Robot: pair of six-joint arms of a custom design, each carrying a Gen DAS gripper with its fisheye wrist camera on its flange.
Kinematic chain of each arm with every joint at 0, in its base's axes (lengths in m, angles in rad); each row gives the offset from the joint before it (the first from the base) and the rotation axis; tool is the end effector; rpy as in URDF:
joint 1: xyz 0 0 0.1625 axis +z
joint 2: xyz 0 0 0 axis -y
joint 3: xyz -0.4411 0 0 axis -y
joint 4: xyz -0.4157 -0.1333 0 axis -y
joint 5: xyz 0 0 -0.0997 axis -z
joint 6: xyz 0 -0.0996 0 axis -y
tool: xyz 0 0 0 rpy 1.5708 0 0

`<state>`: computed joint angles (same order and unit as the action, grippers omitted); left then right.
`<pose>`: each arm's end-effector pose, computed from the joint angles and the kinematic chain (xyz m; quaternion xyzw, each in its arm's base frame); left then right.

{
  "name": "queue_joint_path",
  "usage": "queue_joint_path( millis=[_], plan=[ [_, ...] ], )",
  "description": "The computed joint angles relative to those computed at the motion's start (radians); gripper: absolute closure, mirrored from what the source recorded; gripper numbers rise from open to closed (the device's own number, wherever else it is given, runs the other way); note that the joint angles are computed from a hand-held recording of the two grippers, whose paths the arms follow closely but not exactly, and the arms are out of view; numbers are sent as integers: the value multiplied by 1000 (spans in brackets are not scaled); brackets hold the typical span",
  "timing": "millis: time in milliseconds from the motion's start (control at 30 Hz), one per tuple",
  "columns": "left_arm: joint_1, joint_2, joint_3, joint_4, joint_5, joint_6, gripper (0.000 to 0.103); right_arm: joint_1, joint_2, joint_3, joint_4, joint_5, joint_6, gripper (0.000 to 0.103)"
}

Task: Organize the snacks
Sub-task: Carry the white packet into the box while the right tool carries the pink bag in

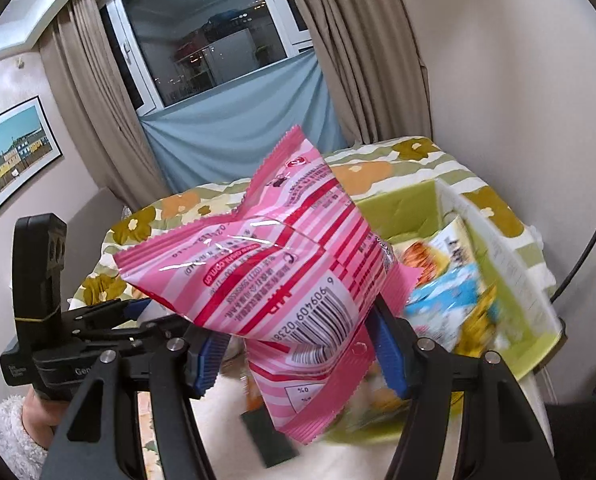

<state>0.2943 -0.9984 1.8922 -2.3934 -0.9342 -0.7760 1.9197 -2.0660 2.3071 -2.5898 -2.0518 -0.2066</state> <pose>-0.5117 -0.3563 0.1223 0.2458 0.9168 -0.2500 0.1909 0.1938 -0.2775 0.4584 0.1595 -0.8890 0.3830 0.1937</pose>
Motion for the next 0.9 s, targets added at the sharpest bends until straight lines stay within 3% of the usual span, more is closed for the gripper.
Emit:
queue_joint_path(
  millis=[267, 400, 433, 467, 533, 567, 900],
  plan=[
    [56, 257, -227, -14, 0, -11, 43, -252, -18, -132, 150, 183, -176, 43],
    [76, 343, -301, 49, -2, -88, 41, -347, -2, -188, 226, 249, -231, 43],
    [76, 358, -319, 94, 8, -124, 38, -367, 3, -200, 242, 265, -244, 42],
    [77, 365, -328, 125, 9, -156, 26, -385, 9, -211, 257, 278, -259, 42],
    [72, 361, -317, 143, 22, -203, 5, -413, 19, -228, 282, 300, -281, 42],
    [66, 356, -311, 161, 36, -230, 3, -427, 25, -237, 300, 313, -290, 42],
    [23, 321, -312, 399, 86, -412, 3, -473, 79, -304, 408, 360, -362, 42]
  ],
)
